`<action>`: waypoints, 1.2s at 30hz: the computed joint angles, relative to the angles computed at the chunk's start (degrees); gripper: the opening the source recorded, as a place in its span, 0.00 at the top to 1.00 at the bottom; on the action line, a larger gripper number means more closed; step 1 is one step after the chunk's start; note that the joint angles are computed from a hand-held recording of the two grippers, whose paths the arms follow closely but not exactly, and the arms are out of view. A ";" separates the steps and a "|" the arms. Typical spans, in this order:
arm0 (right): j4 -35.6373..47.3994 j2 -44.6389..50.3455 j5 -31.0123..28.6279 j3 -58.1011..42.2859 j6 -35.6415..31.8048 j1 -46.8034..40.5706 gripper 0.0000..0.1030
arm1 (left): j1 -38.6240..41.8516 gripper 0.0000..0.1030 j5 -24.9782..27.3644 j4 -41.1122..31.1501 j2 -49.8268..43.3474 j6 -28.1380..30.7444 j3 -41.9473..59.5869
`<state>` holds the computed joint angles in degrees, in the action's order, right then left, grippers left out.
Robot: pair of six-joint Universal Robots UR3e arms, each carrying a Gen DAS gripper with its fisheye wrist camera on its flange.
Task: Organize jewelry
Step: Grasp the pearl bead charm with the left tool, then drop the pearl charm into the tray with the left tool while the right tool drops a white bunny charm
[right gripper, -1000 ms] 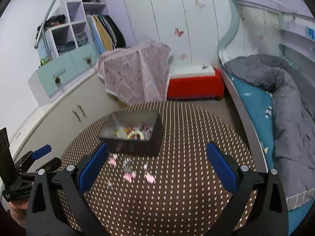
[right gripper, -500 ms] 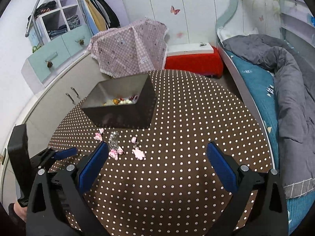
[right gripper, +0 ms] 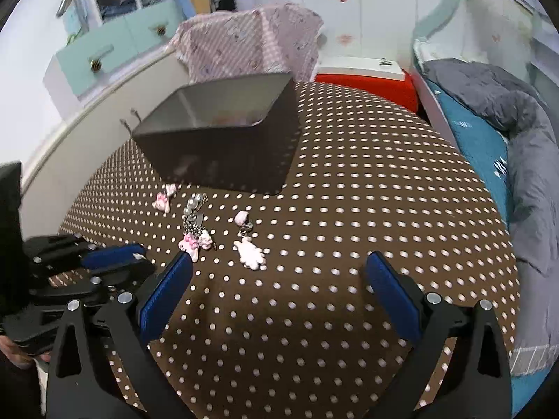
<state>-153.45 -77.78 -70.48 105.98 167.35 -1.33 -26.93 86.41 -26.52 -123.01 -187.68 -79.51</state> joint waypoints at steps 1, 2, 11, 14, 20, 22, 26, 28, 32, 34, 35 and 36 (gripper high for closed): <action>-0.20 0.85 -0.43 -0.51 -0.46 0.55 0.12 | 0.08 0.83 0.09 0.41 0.31 -0.19 -0.50; 0.09 1.91 -0.93 -1.36 -1.09 1.24 0.22 | 0.20 0.83 0.21 1.09 0.84 -0.49 -1.44; -0.95 0.00 -0.64 0.85 -5.04 2.15 0.86 | 1.42 0.83 0.91 5.60 4.38 -3.07 -7.40; -0.55 -3.87 1.91 3.77 -5.01 0.37 0.86 | 1.38 0.83 1.27 6.56 5.73 -3.81 -8.81; 1.91 -10.12 5.36 4.69 -6.02 -2.05 0.86 | 1.63 0.83 1.92 7.82 8.21 -3.69 -9.90; 2.94 -11.96 6.59 3.97 -6.32 -2.92 0.86 | 1.55 0.83 2.27 7.87 8.90 -3.56 -9.76; 5.55 -13.65 8.44 0.15 -6.02 -3.48 0.86 | 1.54 0.83 3.48 7.92 10.62 -3.06 -8.85; 6.56 -14.31 9.21 -2.64 -5.93 -3.63 0.86 | 1.99 0.83 3.66 7.73 11.29 -2.68 -7.91; 8.11 -14.52 11.20 -8.13 -5.53 -4.33 0.86 | 2.90 0.83 4.31 6.67 12.19 -1.93 -4.41; 8.81 -13.89 12.32 -11.07 -5.05 -4.68 0.86 | 3.21 0.83 5.12 5.79 12.05 -1.40 -1.99; 8.88 -13.49 12.55 -12.71 -4.80 -4.66 0.86 | 3.53 0.83 5.20 5.09 11.87 -1.12 -0.50; 9.08 -12.93 12.50 -14.46 -4.66 -4.47 0.86 | 3.51 0.83 5.60 4.72 11.83 -1.03 0.44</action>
<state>-144.37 -90.71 -57.98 91.52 162.70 -5.80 -23.42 92.01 -21.80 -111.18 -188.72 -79.07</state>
